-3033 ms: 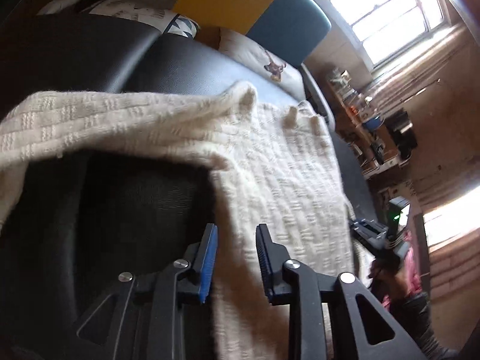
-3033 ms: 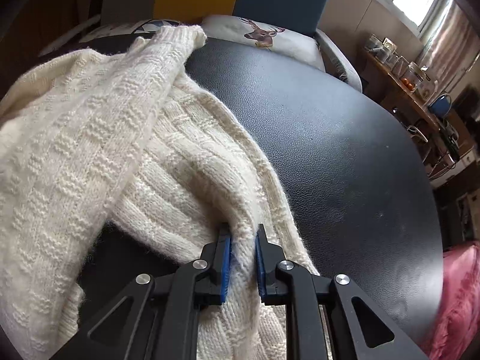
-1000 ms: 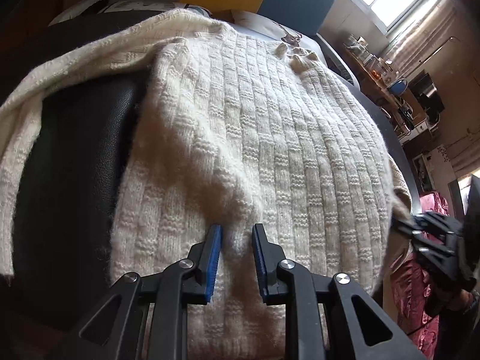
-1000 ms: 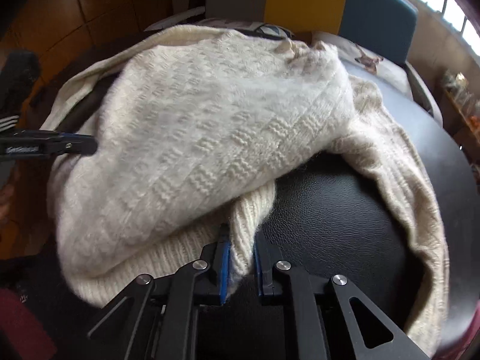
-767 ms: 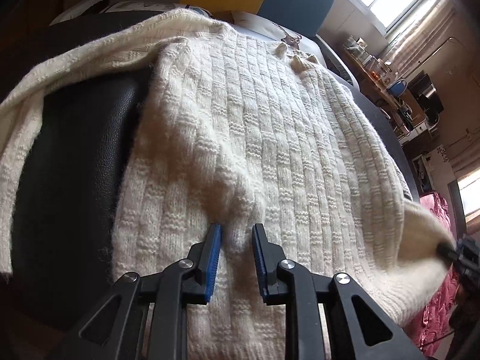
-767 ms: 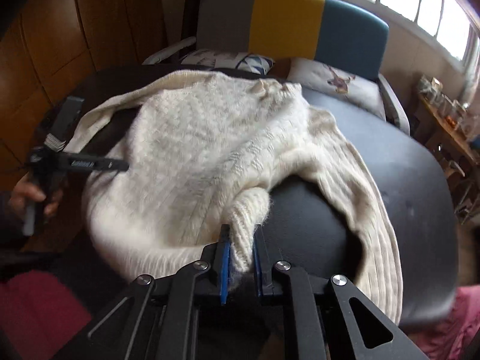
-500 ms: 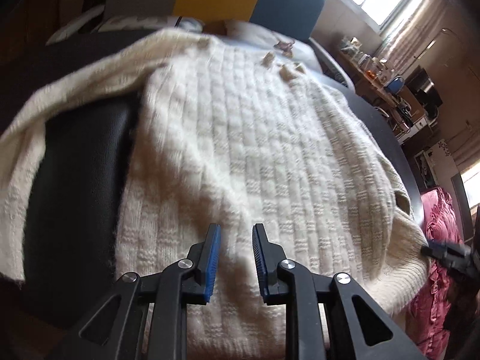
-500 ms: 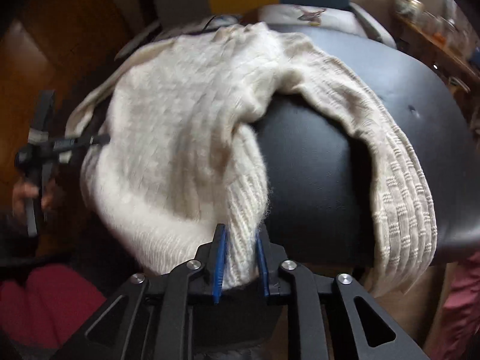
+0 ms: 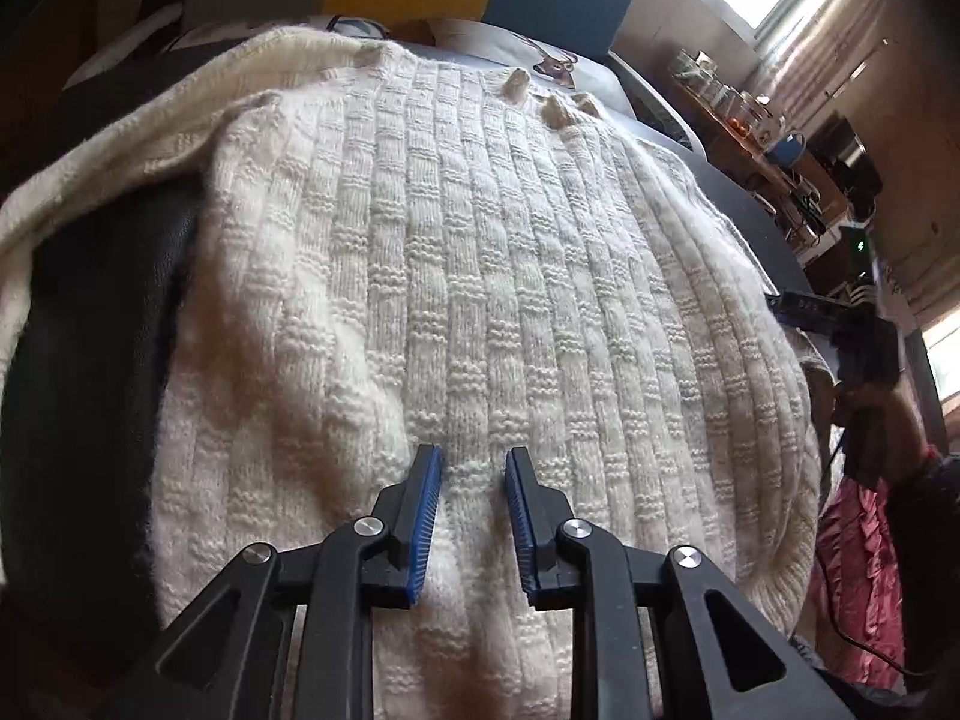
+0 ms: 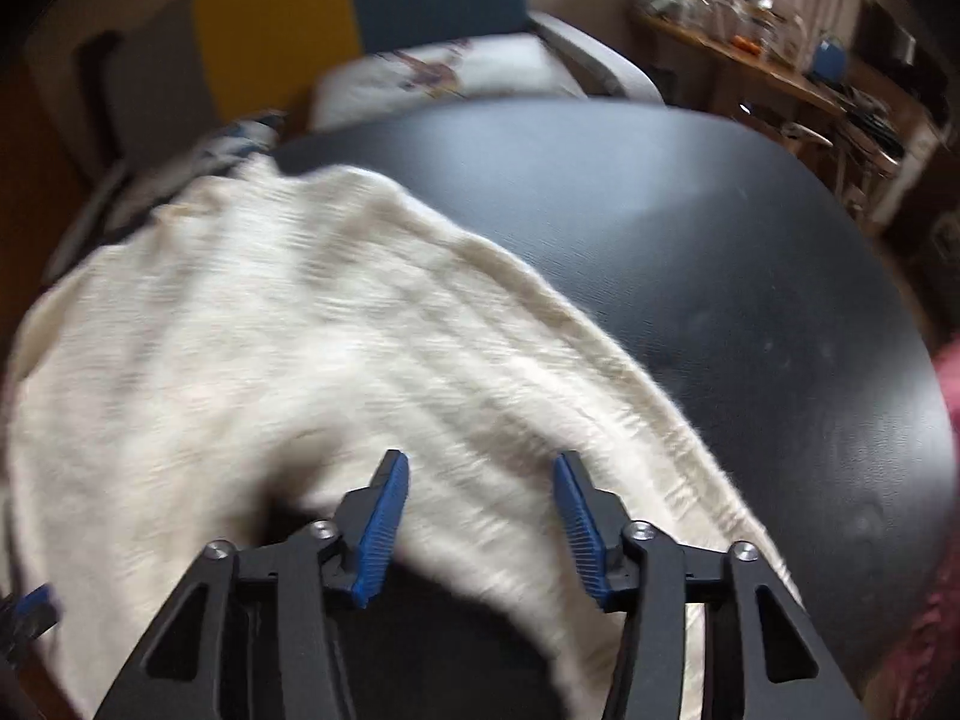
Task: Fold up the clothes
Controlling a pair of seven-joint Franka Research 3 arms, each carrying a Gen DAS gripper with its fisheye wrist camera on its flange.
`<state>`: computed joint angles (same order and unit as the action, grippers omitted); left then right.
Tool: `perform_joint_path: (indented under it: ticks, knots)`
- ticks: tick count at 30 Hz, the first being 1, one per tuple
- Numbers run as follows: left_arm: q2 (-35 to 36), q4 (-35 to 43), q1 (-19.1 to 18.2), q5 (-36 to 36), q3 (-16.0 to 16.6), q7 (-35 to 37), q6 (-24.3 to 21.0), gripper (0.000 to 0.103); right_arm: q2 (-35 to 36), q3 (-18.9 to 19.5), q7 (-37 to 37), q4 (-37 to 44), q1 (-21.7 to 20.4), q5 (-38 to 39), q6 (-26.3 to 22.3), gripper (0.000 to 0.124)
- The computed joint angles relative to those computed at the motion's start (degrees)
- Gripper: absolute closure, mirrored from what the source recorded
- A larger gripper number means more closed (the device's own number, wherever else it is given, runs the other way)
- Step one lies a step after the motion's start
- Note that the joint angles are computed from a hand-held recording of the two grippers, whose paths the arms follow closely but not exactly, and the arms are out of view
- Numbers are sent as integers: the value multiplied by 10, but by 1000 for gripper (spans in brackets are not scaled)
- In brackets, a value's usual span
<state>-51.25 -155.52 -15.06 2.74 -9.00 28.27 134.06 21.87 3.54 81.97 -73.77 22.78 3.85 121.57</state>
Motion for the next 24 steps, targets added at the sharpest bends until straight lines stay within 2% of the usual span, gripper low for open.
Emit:
perform_joint_path:
  ticks: [1, 2, 4, 6, 8, 10, 12, 14, 17, 19, 21, 24]
  knots:
    - [-1, -2, -1, -4, 2, -3, 2, 81, 17, -6, 5, 18, 2, -13, -6, 82]
    - [-1, -2, -2, -9, 7, -3, 4, 81, 20, -8, -1, 17, 1, -17, 13, 82]
    - [2, 1, -10, -25, 23, 5, 7, 81, 34, -19, 1, 34, 6, -47, 21, 82]
    - [2, 4, -22, -48, 59, 41, 30, 82, 49, -18, -10, 58, 0, -46, 16, 82]
    - [14, 17, -21, -58, 88, 93, 76, 82, 63, -15, -28, 86, -7, -36, -3, 82]
    - [49, 48, -18, -60, 119, 162, 145, 80, 56, -5, -44, 90, -14, -13, -3, 82]
    - [115, 97, -40, -79, 170, 247, 198, 78, 41, 16, -76, 81, -26, 37, 8, 80]
    - [186, 158, -88, -120, 238, 346, 229, 77, 39, 37, -110, 87, -31, 88, -2, 80]
    - [297, 272, -188, -237, 360, 504, 196, 77, 64, 57, -138, 129, -29, 151, -49, 79]
    - [370, 341, -219, -314, 414, 583, 147, 77, 82, 66, -145, 145, -27, 185, -72, 79]
    - [433, 392, -225, -388, 445, 641, 101, 76, 103, 64, -146, 160, -12, 191, -76, 79]
    - [531, 472, -198, -490, 463, 708, 18, 75, 132, 69, -150, 191, -7, 210, -91, 79]
